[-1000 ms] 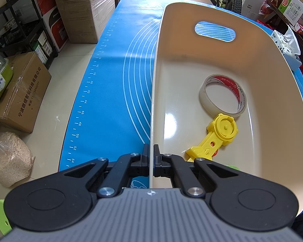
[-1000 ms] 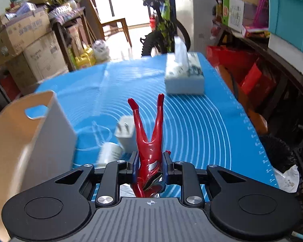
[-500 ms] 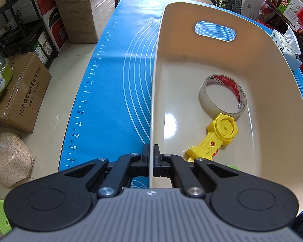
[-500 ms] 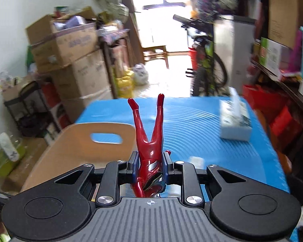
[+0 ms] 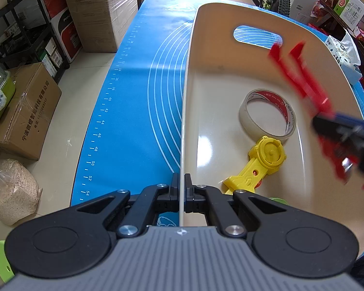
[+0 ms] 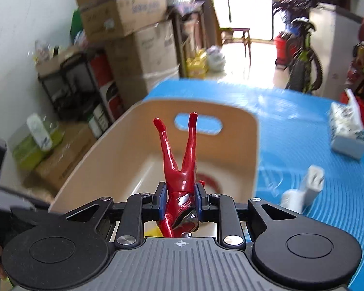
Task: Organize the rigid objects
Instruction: 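Carry the red figure with the right tool and drop it into the basket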
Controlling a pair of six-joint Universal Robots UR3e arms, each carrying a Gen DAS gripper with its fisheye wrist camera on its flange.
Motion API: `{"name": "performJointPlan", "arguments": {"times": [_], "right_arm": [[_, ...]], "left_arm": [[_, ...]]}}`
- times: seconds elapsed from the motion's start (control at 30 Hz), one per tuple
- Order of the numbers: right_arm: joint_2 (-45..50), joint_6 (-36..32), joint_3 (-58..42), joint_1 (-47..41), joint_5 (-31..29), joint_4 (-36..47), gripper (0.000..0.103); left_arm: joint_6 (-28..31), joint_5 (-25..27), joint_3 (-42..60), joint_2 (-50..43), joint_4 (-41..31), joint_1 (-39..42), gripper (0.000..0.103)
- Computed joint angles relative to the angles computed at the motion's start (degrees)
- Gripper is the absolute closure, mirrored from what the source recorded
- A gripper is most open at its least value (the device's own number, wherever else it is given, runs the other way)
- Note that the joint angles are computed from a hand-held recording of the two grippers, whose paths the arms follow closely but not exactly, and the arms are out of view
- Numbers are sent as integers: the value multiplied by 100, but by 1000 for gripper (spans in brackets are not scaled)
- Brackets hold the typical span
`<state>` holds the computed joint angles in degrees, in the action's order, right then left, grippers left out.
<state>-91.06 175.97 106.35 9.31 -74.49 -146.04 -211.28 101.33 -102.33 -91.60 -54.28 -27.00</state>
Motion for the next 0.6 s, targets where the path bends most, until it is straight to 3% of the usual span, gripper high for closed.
{"name": "performJointPlan", "arguments": {"times": [0.3,0.4,0.47,0.6], "right_arm": [[576,-335,-470,578,-514,815,70],[618,-390,-512,586,-429,938,69],[446,-486,-303,458,-265,839,62],[219,-621,-243,202,-14,847,57]], "left_arm": [[16,-6,0,3,-1,14,100],[22,-7,-8,7,3,19,100],[17,-6,0,3,-1,16,100],[24,-2,-6,8,-2,20,100]]}}
